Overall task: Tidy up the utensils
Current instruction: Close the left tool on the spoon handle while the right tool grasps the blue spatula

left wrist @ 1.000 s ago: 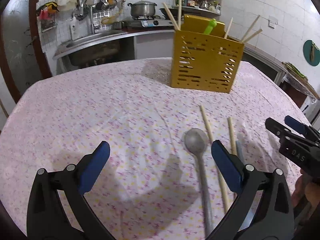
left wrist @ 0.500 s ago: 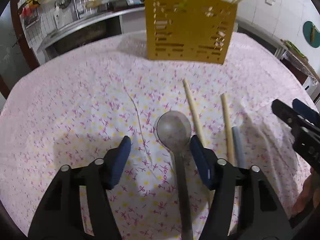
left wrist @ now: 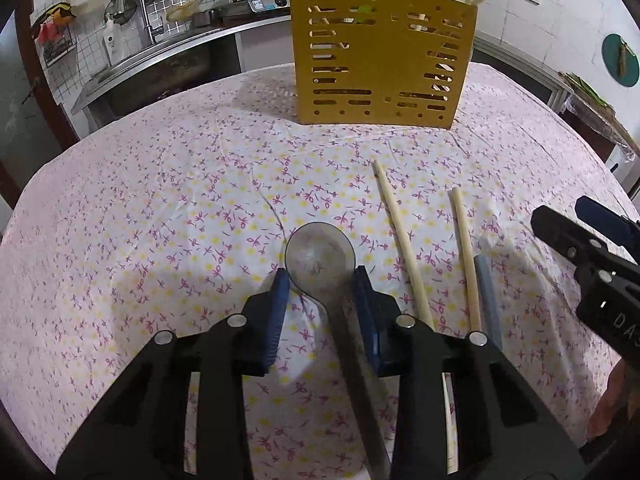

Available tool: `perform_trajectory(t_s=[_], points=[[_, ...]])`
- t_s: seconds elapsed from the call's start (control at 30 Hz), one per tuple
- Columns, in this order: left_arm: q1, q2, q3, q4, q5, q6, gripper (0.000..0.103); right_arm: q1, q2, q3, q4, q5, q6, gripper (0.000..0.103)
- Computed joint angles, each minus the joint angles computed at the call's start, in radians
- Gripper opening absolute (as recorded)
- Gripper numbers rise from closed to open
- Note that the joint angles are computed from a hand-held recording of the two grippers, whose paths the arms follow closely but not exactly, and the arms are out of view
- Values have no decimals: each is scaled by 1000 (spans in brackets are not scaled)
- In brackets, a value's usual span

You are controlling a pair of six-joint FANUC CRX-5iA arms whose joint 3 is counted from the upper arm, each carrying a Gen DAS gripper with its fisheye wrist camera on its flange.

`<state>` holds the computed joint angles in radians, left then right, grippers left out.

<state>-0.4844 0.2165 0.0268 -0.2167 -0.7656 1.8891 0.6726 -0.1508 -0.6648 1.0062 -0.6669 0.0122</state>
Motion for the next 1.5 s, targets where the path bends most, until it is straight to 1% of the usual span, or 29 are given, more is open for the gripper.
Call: perform_trajectory(t_s=[0.03,0.2,0.4,0.47,0.6,0.77,0.87,1.0,1.17,1.33,1.37,1.4,1.5], points=[[1,-1,-2,2,2,-4,32,4,1,3,-6,1,6,66],[6,-13,-12,1,2,-10,32,15,7,24,-71,8,53,54],[14,-27,-31,8,10,-33,32,28,22,61,-179,21,134,40],[16,-30,-35,7,13,-35,32,29,28,71,-206,26,150,38],[24,-36,-43,8,19,-40,32,40,50,104,-260,6,196,33],[36,-45,-53,11,19,-54,32,60,68,131,-317,-15,233,33],[45,-50,-64,28,26,-71,32,73,81,142,-317,-41,227,31],[44,-53,-67,28,27,-79,32,84,101,186,-364,-99,256,30],[56,-55,-75,57,29,-111,32,95,115,233,-457,-137,334,28],[65,-56,-83,84,33,-144,32,113,135,240,-432,-172,332,28],[66,-58,-86,87,34,-147,32,113,137,243,-434,-175,339,22],[68,-58,-88,92,36,-153,32,111,138,248,-440,-177,352,12],[75,-61,-93,110,40,-165,32,94,123,243,-466,-152,368,8]])
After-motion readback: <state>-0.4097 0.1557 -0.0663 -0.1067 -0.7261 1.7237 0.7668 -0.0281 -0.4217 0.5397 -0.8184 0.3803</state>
